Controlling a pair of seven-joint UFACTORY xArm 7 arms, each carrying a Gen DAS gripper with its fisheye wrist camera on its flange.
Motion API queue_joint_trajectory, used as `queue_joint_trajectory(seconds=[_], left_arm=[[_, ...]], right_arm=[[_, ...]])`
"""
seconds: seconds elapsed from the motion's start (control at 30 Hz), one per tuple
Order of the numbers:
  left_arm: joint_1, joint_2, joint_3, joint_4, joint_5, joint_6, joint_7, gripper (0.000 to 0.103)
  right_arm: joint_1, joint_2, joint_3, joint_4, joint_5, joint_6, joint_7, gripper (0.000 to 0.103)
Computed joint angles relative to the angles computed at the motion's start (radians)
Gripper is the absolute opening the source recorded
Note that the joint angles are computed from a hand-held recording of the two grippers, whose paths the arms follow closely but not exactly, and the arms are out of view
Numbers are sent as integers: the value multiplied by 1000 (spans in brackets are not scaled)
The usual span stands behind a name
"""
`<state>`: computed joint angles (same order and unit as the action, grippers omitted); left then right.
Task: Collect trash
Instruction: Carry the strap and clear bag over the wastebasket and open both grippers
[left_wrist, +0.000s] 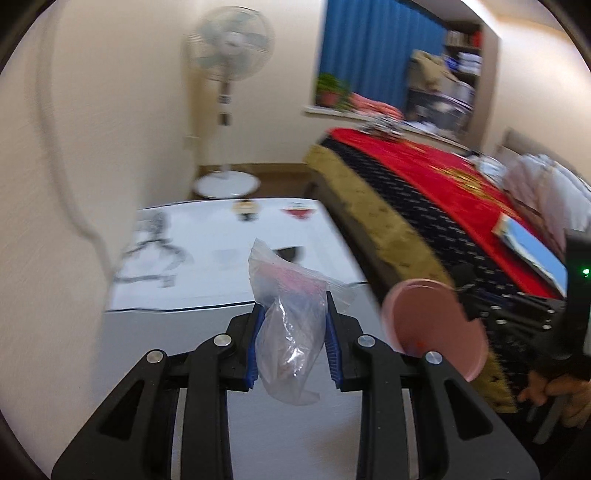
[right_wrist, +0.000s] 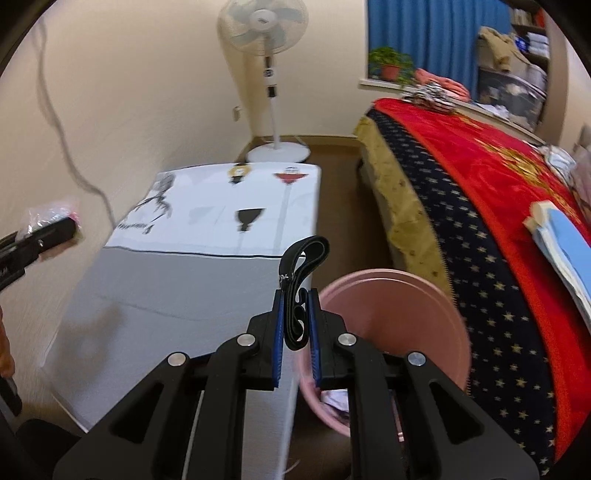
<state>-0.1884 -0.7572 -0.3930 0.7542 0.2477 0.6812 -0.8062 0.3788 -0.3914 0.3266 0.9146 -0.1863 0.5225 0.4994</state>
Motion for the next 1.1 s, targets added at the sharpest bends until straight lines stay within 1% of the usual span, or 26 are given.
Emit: queue_joint_trajectory(seconds=[0.03,0.1,0.17,0.27,0.3,0.4,0.47,0.53,0.6,0.63,0.67,0.7,0.73,0.77,0.8,0.87,0.93,0.97,1.03,1.07,1.1], left_arm=[[-2,40,-16,19,-1,-16,-2,28],[5,173,-61,89,14,-54,-16,28],[-9,285,-84,144,33,-86,-35,28],[-20,444,-120,223,110,-119,-80,28],[-27,477,-126,238,134,-125,-96,28],[-46,623,-152,322,238,-123,-140,29],[-70,693,-146,362,283,-116,-153,29],[-96,744,-129,393,305,-111,-156,30],[-125,790,-110,423,340,-92,-164,32],[-140,801,-99,433,361,-81,-175,35],[-158,818,-88,450,390,-49,-189,54],[-176,831,-77,469,411,-18,-205,84],[-201,839,-65,484,471,21,-250,93],[-221,834,-51,479,529,31,-287,94],[-238,832,-38,478,564,37,-300,94],[-263,837,-15,491,567,61,-289,94],[-286,835,9,499,552,83,-293,94],[-299,833,21,503,547,98,-297,94],[-327,809,44,503,550,142,-331,94],[-341,776,55,488,553,159,-356,94],[-355,750,65,476,553,171,-374,94]], right_arm=[[-3,-9,-15,-8,6,4,-7,13],[-19,-28,-42,-28,16,14,-15,13],[-30,-40,-69,-46,36,23,-34,13],[-58,-51,-94,-70,48,43,-61,13],[-65,-50,-104,-76,54,49,-73,13],[-76,-36,-128,-85,83,66,-109,13],[-84,-22,-138,-86,101,76,-125,14],[-86,-10,-154,-93,127,80,-149,16],[-94,2,-161,-97,141,83,-164,17],[-96,7,-165,-99,147,85,-174,21],[-96,14,-170,-98,157,88,-187,22],[-105,22,-165,-96,148,85,-184,28],[-121,27,-154,-94,128,84,-170,43],[-129,25,-152,-99,119,77,-161,52],[-136,26,-147,-99,112,72,-149,65],[-145,27,-144,-97,96,73,-138,68],[-143,31,-144,-90,94,87,-140,76],[-146,28,-142,-88,91,89,-133,77],[-150,11,-135,-85,74,90,-122,79],[-161,-12,-121,-91,49,78,-100,81],[-170,-52,-108,-107,24,51,-76,86]])
